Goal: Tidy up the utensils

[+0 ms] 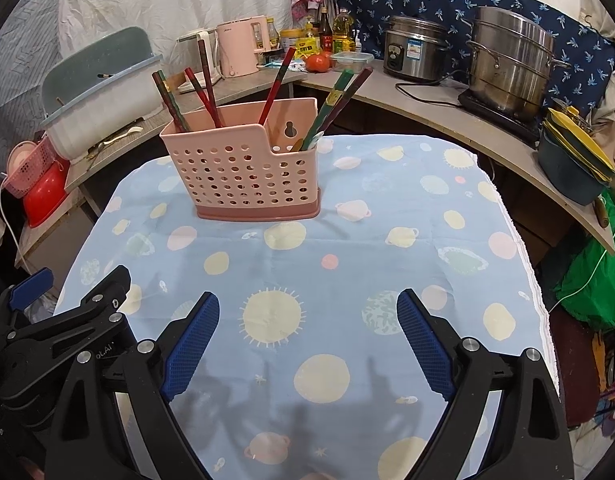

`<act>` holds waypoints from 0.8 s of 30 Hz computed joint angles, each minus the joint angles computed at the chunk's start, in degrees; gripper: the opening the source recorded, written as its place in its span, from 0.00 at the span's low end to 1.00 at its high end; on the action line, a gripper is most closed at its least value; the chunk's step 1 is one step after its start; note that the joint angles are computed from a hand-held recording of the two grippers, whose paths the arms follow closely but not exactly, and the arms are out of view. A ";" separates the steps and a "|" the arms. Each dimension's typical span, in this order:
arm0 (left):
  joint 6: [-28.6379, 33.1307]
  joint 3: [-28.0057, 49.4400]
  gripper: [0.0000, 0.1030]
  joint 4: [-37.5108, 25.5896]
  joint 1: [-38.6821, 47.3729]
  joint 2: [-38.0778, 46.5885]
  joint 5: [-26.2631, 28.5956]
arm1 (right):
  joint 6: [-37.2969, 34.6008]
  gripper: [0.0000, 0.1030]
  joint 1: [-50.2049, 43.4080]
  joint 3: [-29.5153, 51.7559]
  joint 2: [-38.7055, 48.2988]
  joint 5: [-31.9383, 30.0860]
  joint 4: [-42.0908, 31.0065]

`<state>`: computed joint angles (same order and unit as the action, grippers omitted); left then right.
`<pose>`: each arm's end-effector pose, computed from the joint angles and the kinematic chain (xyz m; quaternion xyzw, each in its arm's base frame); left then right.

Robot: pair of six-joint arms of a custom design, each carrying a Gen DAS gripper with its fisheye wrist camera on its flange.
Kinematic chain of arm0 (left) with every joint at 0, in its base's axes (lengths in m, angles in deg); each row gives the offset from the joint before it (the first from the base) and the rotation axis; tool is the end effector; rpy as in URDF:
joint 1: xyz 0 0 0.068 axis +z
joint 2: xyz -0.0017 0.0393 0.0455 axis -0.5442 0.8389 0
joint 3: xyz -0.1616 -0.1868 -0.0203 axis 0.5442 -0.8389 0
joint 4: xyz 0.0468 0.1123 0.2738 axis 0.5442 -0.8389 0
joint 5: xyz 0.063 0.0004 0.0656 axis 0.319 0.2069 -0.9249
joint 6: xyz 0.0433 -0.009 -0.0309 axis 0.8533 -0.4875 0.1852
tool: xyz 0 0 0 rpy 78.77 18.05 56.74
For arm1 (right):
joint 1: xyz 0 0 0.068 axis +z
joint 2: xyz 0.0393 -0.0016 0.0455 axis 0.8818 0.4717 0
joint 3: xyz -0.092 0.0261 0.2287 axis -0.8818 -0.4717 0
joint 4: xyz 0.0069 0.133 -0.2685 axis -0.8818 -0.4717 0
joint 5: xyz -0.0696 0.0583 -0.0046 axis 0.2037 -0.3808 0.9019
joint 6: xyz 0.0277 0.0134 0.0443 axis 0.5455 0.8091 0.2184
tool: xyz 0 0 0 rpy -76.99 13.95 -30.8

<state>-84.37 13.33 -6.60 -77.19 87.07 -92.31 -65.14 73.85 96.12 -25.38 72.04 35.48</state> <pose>0.2521 -0.2196 0.2411 0.0201 0.9281 0.0397 0.3698 0.2191 0.0388 0.2531 0.0765 0.9276 -0.0110 0.3655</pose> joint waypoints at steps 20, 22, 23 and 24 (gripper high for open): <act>-0.66 -0.17 0.89 -0.32 0.07 -0.34 -0.72 | 0.11 0.84 0.42 -0.10 0.15 0.05 -0.02; -0.77 -0.04 0.89 -0.43 0.07 -0.24 -0.66 | 0.13 0.84 0.46 -0.05 0.12 0.15 -0.04; -0.79 -0.06 0.89 -0.37 0.00 -0.23 -0.73 | 0.10 0.84 0.47 -0.06 0.07 0.18 -0.02; -0.71 0.02 0.89 -0.37 0.01 -0.13 -0.76 | 0.13 0.84 0.48 -0.03 0.09 0.18 -0.02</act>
<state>-85.09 13.35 -6.97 -77.18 86.94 -93.07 -65.01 74.33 96.09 -25.29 72.22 35.46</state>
